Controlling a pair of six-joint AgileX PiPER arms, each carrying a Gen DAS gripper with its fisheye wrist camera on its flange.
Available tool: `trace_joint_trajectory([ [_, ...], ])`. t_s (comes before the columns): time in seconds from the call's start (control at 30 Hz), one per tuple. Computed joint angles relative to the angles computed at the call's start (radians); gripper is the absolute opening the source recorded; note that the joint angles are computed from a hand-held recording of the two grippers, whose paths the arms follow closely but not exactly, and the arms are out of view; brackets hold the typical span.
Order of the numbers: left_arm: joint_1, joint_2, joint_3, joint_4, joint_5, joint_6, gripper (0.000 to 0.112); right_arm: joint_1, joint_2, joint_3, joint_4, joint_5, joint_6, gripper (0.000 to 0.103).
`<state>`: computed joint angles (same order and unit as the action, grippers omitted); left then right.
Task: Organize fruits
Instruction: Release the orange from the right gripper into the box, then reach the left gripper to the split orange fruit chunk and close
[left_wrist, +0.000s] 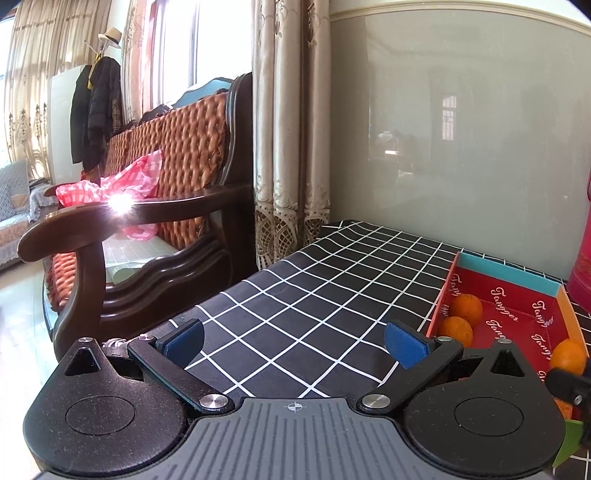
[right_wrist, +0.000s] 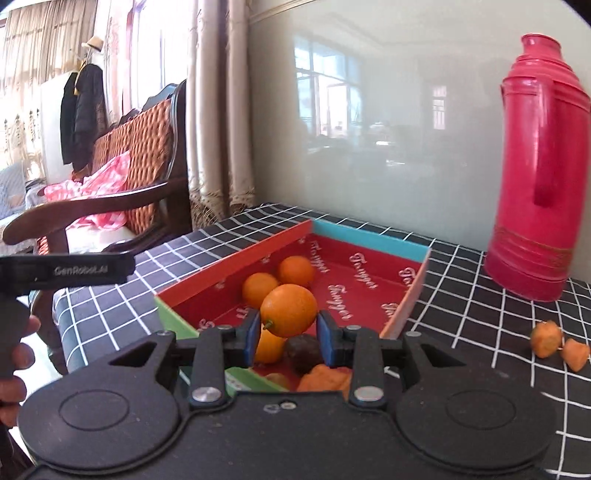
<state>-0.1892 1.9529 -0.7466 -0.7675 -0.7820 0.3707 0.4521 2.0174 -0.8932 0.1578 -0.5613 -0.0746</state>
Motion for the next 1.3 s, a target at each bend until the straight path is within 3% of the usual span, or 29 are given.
trace_joint_trajectory([
  [0.07, -0.001, 0.001, -0.001, -0.003, 0.001, 0.002, 0.103, 0.024, 0.015, -0.010, 0.078, -0.003, -0.084, 0.028],
  [0.13, -0.002, 0.001, -0.001, -0.003, 0.001, 0.002, 0.103, 0.057, 0.021, -0.005, 0.205, -0.042, -0.198, 0.043],
  [0.17, -0.003, 0.002, -0.002, -0.005, 0.001, 0.006, 0.103, 0.066, 0.016, 0.004, 0.231, -0.067, -0.217, 0.059],
  [0.27, -0.003, 0.001, -0.002, -0.004, 0.002, 0.005, 0.103, 0.069, -0.016, 0.057, 0.259, -0.172, -0.206, 0.060],
  [0.37, -0.003, 0.002, -0.004, -0.005, 0.006, 0.005, 0.103, 0.059, -0.036, 0.080, 0.326, -0.208, -0.232, 0.077],
  [0.63, -0.054, 0.009, -0.005, -0.015, -0.011, 0.021, 0.103, 0.010, -0.059, 0.090, 0.539, -0.182, -0.310, 0.080],
  [0.77, -0.111, 0.014, 0.000, -0.008, -0.046, 0.026, 0.103, -0.006, -0.061, 0.089, 0.751, -0.202, -0.441, 0.081],
  [0.9, -0.177, 0.023, -0.006, 0.017, -0.069, 0.024, 0.103, -0.055, -0.074, 0.120, 0.845, -0.235, -0.449, 0.082],
  [0.97, -0.214, 0.033, -0.013, 0.036, -0.082, 0.017, 0.103, -0.068, -0.074, 0.136, 0.902, -0.279, -0.465, 0.082],
  [1.07, -0.277, 0.050, -0.034, 0.058, -0.089, 0.026, 0.103, -0.078, -0.067, 0.164, 0.986, -0.368, -0.481, 0.092],
  [1.17, -0.335, 0.062, -0.047, 0.106, -0.102, 0.016, 0.103, -0.094, -0.069, 0.195, 1.041, -0.435, -0.486, 0.093],
  [1.3, -0.400, 0.078, -0.087, 0.159, -0.064, 0.035, 0.103, -0.125, -0.091, 0.254, 1.063, -0.507, -0.436, 0.097],
])
